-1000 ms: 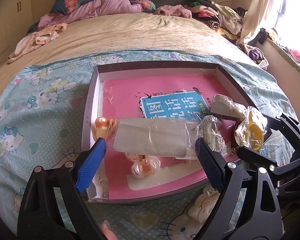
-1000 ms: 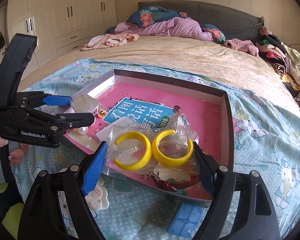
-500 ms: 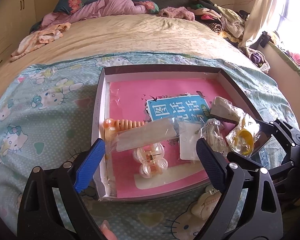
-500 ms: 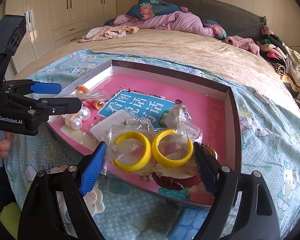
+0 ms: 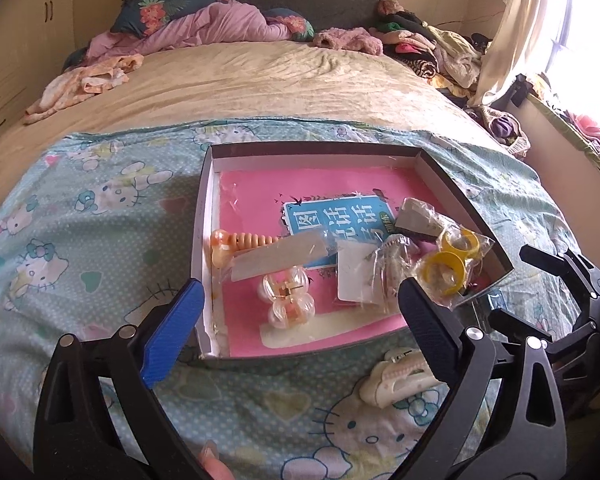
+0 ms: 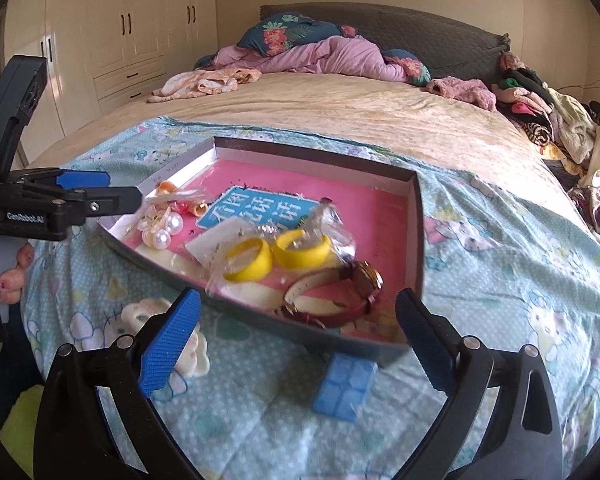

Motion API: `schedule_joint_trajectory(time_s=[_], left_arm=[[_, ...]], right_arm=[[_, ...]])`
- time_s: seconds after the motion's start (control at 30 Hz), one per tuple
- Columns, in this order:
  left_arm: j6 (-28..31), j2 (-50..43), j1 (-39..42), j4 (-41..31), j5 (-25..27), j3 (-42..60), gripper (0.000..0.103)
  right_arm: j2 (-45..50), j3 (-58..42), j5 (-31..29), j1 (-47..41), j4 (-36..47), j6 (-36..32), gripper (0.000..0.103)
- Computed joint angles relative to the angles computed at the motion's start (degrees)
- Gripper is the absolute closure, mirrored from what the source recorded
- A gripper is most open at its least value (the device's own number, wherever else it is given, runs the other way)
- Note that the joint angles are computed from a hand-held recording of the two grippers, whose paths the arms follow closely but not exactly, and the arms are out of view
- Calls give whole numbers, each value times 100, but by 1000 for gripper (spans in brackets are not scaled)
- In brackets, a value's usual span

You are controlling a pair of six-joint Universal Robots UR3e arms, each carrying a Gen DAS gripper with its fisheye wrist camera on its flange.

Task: Organize jewelry
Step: 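Lower the clear bag and yellow earrings into the pink box and open both tools, then grasp the white cloud hair clip with the left tool while the right tool grasps the blue case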

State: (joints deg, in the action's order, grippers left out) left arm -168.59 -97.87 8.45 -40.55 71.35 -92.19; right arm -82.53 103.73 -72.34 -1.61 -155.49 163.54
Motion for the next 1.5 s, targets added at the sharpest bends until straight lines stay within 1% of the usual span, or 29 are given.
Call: schedule_joint_trajectory(time_s=[0.27, 0.47, 0.7, 0.87, 0.9, 1.03, 1.1, 1.13, 1.2, 1.23, 1.3, 1.37, 1.5], left_arm=[[107, 548, -47, -78, -204, -708, 12], [46, 675, -188, -81, -146, -1071, 12], [-94, 600, -395, -78, -164, -1240, 12], [-193, 475, -526, -106, -154, -1246, 12], [-219, 447, -544, -110, -174, -1233, 12], [-317, 298, -636, -107, -128, -1131, 12], [-385, 224, -669, -99, -149, -1090, 12], [-418, 158, -708, -89, -130, -1033, 12], [-467, 67, -787, -34, -60, -985, 12], [-502, 7, -829, -15, -33, -945, 12], [-590, -114, -897, 24, -4, -864, 12], [-660, -220, -953, 102, 31, -812, 12], [-785, -393, -1067, 336, 204, -783, 12]], right_arm=[[-578, 802, 83, -351, 12, -110, 6], [-798, 1263, 187, -606, -72, -117, 6], [-792, 1448, 344, -731, -40, -132, 6], [-594, 1412, 379, -728, -123, -74, 7], [-530, 1379, 392, -733, -122, -62, 12], [-227, 1173, 418, -710, -93, -13, 20], [-85, 1081, 427, -679, -160, -10, 27], [-22, 1036, 413, -658, -187, -7, 29], [70, 990, 398, -637, -268, -5, 40], [106, 980, 403, -639, -304, -3, 43], [98, 1012, 522, -718, -306, -38, 58], [23, 1076, 761, -850, -209, -126, 65], [-236, 1261, 929, -1008, -60, -266, 66]])
